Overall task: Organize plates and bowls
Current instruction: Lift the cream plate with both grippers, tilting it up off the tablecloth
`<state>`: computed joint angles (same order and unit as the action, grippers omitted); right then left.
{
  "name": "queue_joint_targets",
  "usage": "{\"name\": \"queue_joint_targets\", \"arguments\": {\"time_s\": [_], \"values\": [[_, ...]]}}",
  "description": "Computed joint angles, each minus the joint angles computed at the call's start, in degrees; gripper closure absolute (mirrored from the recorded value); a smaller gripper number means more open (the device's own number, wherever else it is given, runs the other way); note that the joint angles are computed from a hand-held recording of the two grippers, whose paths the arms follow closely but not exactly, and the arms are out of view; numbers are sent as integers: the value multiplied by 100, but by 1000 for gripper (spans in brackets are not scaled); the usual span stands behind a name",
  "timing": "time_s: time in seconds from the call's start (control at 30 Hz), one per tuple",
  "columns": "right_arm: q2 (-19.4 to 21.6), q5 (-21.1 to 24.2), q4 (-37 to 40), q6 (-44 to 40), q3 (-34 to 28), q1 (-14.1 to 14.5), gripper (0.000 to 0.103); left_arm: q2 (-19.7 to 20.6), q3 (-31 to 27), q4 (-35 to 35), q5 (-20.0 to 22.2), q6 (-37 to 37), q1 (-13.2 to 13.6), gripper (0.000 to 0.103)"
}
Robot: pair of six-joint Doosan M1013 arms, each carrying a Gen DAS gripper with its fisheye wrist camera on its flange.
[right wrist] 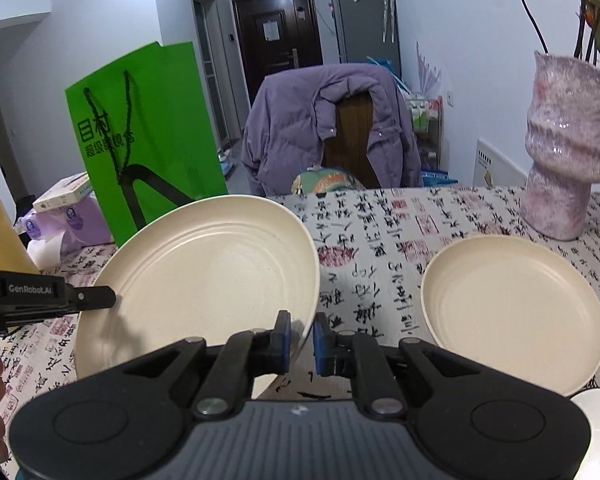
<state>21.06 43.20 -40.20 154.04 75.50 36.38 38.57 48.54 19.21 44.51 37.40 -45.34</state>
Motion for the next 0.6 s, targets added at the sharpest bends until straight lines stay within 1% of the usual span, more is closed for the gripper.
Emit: {"name": "queue_joint_targets", "arguments": {"time_s": [0.17, 0.6], "values": [[-52, -79, -176, 158, 59, 19, 92, -56, 73, 171, -98, -127, -27, 96], [-191, -290, -366, 425, 184, 31, 92, -183, 203, 850, -83, -703, -172, 96]]}}
